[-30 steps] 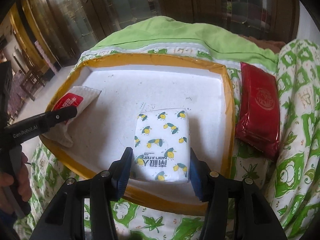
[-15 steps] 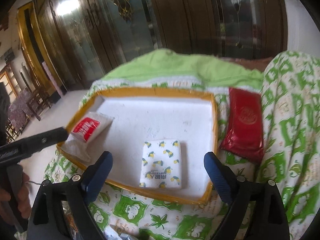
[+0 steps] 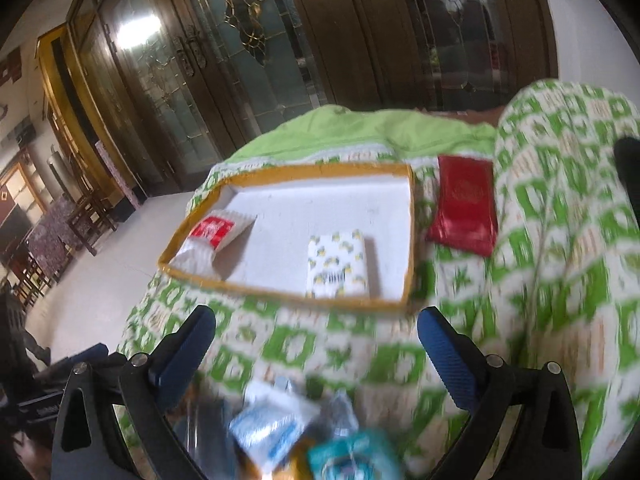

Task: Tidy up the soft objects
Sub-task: 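Open both tools to release the packs and lift away from the tray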

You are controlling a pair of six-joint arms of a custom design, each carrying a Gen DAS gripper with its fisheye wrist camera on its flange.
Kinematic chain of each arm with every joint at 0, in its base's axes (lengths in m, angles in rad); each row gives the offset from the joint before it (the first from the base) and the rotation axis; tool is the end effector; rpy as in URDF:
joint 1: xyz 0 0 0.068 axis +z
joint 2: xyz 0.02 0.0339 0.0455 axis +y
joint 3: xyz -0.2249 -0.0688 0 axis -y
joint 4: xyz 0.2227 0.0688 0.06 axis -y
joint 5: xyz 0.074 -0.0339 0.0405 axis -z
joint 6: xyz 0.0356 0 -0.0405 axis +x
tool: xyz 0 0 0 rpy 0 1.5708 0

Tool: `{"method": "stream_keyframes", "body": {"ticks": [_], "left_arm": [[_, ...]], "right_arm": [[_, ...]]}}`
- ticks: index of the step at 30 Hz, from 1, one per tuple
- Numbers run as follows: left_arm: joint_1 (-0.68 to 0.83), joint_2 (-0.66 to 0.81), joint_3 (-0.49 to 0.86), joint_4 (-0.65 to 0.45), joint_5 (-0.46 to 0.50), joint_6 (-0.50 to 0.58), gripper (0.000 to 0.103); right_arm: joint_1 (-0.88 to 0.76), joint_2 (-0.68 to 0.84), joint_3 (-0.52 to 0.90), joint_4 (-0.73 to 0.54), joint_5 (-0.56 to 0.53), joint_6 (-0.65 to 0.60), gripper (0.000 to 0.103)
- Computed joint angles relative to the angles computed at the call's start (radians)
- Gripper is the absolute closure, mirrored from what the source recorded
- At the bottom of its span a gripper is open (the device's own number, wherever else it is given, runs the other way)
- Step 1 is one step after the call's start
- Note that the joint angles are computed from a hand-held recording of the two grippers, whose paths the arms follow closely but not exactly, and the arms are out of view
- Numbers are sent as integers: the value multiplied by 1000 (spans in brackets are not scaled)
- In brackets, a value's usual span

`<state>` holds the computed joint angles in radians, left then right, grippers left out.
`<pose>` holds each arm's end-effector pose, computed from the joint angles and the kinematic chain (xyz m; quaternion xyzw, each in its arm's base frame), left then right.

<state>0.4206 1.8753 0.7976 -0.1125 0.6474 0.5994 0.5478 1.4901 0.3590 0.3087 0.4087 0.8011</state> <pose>0.2678 0.0963 0.0652 0.1430 0.9219 -0.1850 0.3090 0.1982 0.1043 0.0835 0.1887 0.8948 0.0760 0.3975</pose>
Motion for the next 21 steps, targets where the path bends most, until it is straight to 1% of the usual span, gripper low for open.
{"method": "stream_keyframes", "body": {"ticks": [3, 7, 11, 15, 21], "left_arm": [[67, -6, -20, -35, 35, 51, 4], [116, 5, -5, -96, 72, 86, 4], [138, -9, -22, -104, 100, 111, 4], [132, -17, -33, -106, 91, 122, 4], [142, -36, -61, -140, 100, 195, 4]], "right_arm": [[59, -53, -45, -43, 24, 86, 1], [155, -117, -103, -106, 64, 213, 1], [288, -181, -137, -189, 134, 302, 1], [335, -195, -138, -217, 161, 320, 1], [325, -195, -146, -197, 143, 324, 1]]}}
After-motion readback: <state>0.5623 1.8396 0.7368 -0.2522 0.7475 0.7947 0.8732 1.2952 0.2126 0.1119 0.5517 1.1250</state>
